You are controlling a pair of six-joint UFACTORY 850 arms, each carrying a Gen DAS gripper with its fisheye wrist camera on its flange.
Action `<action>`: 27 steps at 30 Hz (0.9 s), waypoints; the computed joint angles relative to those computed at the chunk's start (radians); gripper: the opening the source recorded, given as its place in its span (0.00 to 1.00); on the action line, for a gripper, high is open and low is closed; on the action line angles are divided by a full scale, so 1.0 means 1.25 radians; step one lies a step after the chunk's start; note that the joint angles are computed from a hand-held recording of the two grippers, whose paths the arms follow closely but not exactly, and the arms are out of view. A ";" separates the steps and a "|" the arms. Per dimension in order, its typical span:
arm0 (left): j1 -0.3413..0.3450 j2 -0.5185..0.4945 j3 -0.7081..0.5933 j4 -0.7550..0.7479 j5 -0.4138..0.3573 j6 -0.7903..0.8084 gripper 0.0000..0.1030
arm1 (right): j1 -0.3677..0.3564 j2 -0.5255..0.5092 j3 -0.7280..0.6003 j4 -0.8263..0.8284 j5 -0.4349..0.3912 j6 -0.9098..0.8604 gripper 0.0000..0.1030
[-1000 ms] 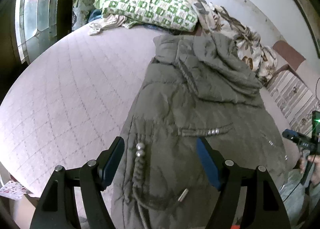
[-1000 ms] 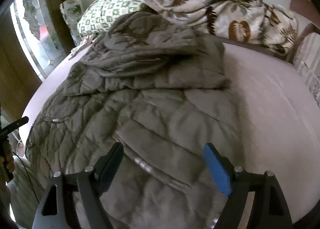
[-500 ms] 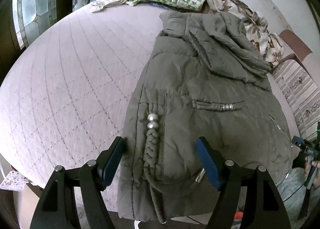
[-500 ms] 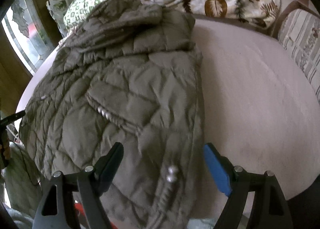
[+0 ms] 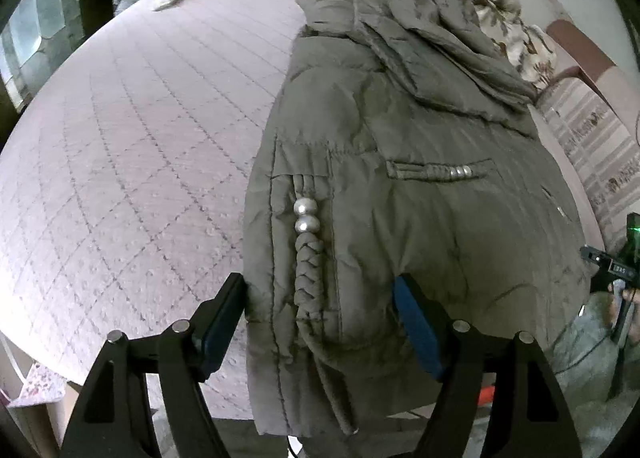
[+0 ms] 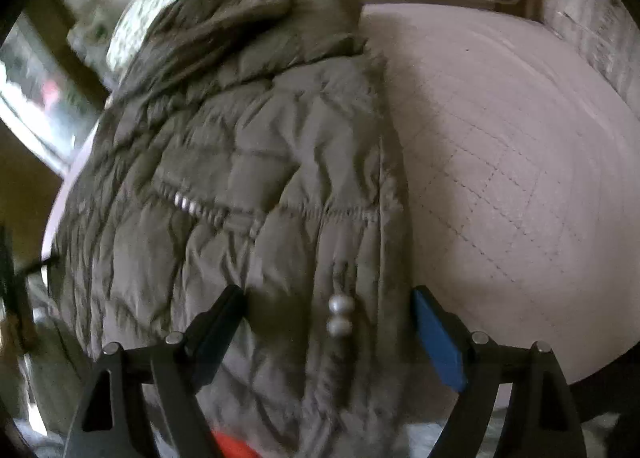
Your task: Fold large clothes
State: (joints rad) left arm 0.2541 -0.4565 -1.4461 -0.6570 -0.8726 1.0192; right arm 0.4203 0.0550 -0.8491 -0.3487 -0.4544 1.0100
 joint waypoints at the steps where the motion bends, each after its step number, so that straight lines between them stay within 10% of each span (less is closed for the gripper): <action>1: 0.001 0.002 0.002 0.006 0.001 0.003 0.75 | 0.000 0.002 -0.002 0.028 -0.016 -0.043 0.84; 9: -0.017 0.005 0.014 0.052 -0.006 0.016 1.00 | -0.029 0.014 0.036 0.264 0.017 -0.296 0.85; 27: -0.037 -0.010 0.008 0.002 -0.038 0.045 1.00 | -0.030 -0.025 -0.016 0.327 -0.048 -0.375 0.83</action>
State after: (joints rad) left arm 0.2084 -0.4696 -1.4361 -0.6544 -0.9202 1.0758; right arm 0.3825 0.0240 -0.8691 0.0595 -0.5140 0.5409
